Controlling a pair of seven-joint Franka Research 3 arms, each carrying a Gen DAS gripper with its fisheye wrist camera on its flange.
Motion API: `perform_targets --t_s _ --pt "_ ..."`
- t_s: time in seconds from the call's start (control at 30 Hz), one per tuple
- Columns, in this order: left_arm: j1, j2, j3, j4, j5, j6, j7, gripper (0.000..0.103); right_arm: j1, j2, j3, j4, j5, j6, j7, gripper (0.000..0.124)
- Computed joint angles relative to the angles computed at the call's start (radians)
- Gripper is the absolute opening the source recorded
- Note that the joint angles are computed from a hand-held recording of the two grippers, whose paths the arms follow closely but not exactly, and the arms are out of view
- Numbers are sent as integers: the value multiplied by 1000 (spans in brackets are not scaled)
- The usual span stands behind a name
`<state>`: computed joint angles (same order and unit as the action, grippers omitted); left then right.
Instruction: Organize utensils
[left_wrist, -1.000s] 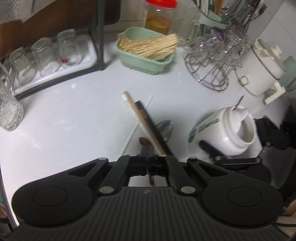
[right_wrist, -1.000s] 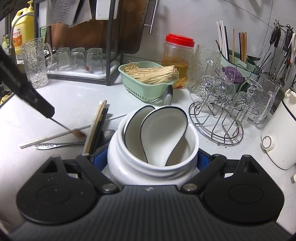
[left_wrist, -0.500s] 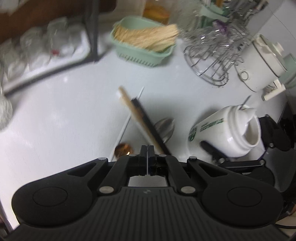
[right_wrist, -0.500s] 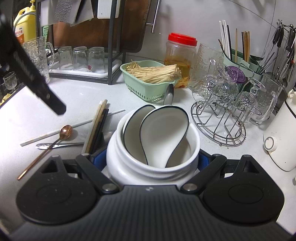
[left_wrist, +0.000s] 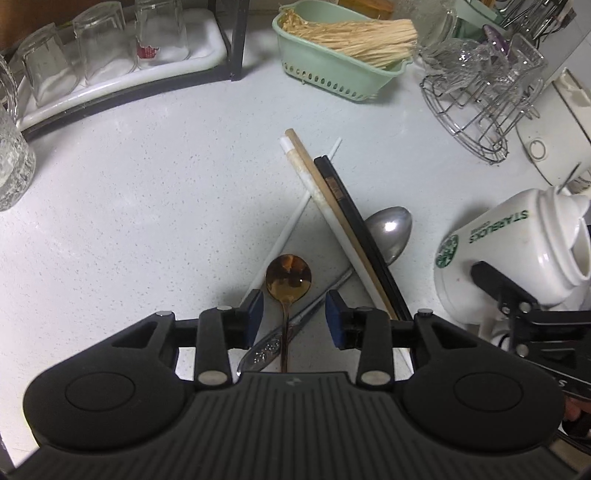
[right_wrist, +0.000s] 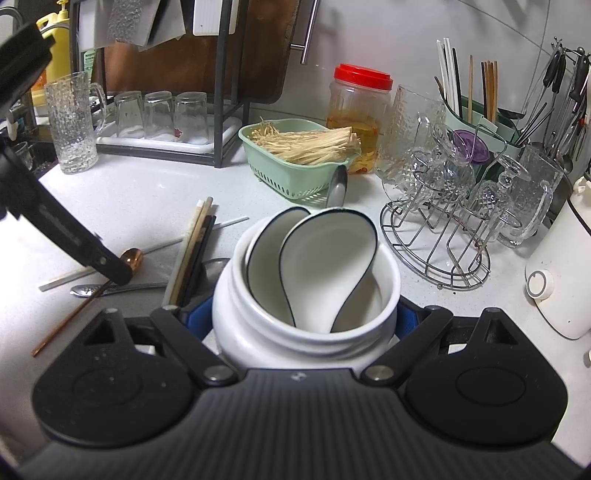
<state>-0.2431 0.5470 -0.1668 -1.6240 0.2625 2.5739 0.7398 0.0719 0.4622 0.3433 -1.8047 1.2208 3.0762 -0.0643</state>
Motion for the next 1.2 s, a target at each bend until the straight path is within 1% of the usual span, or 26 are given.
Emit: perform_targets --t_s 0.07,0.23,0.4,0.43,0.47,0.53,0.63,0.7,0.97,1.2 --pt "-19 10 21 9 28 9 -28 42 -2 0 2 -1 0 -1 -3 94" --pt "-35 36 37 58 62 -22 -60 42 -4 -1 5 -1 5 -1 -12 94" --pt "-59 68 50 133 103 -116 -65 41 -1 -1 2 -1 6 -2 -12 94" --pt "-63 75 50 148 111 -136 -61 39 -1 -1 1 -1 7 -2 -12 94" --pt "-70 81 53 163 123 -157 -58 34 -1 -1 1 -1 7 -2 -12 94" --pt "-71 84 51 168 133 -166 -51 33 0 -1 1 -1 7 -2 -12 94" --pt "-57 77 39 156 117 -151 -44 33 1 -1 0 0 7 -2 -12 94" --pt "-62 62 44 137 128 -134 -58 33 2 -1 -1 0 5 -2 -11 94" --pt "-87 -25 51 66 199 -17 -109 33 1 1 1 0 0 1 -7 94" --pt "-114 -48 49 79 250 41 -128 33 -2 4 6 2 -2 5 -10 94"
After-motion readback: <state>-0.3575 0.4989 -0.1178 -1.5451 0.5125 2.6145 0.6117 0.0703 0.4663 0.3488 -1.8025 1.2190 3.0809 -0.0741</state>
